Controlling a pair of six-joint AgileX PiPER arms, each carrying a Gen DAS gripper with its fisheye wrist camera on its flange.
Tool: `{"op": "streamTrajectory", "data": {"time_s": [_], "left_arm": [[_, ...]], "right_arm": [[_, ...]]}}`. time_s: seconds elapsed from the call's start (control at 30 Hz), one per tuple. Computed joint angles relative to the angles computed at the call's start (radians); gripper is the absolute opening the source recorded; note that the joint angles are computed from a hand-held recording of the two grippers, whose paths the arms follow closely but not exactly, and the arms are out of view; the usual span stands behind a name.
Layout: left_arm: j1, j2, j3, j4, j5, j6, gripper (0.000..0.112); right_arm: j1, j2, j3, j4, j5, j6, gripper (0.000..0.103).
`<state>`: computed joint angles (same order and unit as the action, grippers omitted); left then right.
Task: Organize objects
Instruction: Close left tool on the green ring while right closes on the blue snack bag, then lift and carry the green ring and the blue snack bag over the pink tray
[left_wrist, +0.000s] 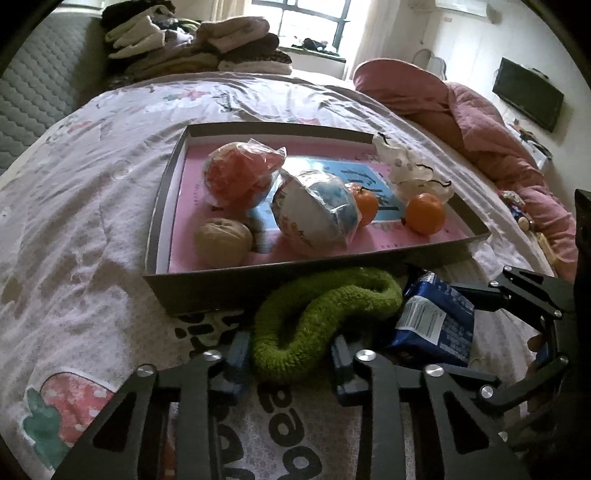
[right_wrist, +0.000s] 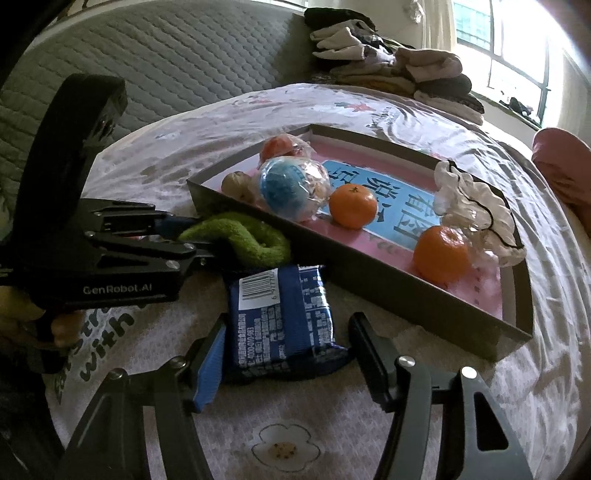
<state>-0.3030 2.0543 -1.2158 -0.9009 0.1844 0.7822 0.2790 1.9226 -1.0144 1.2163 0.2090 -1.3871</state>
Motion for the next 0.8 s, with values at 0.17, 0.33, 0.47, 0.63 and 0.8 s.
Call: {"op": "streamTrajectory", "data": {"time_s": [0.17, 0.33, 0.47, 0.63, 0.8], "left_arm": [[-0.007, -0.014, 0.018, 0.003, -0.013, -0.001, 0.02], [-0.026, -0.035, 0.044, 0.003, -0.039, 0.014, 0.019], [-0.028, -0.054, 0.067, -0.114, -0.039, 0.133, 0.018], [-0.023, -0.075, 0.086, -0.229, -0.038, 0.242, 0.018], [-0.016, -0.095, 0.103, -0.292, -0.039, 0.296, 0.018]], "right_arm": [[-0.012, -0.011, 0.016, 0.069, 0.009, -0.059, 0.063], [-0.023, -0.024, 0.035, 0.171, 0.024, -0.15, 0.063], [-0.036, -0.041, 0.056, 0.255, 0.039, -0.224, 0.063], [-0.05, -0.064, 0.077, 0.324, 0.049, -0.286, 0.063], [-0.063, -0.083, 0.093, 0.382, 0.061, -0.337, 0.063]]}}
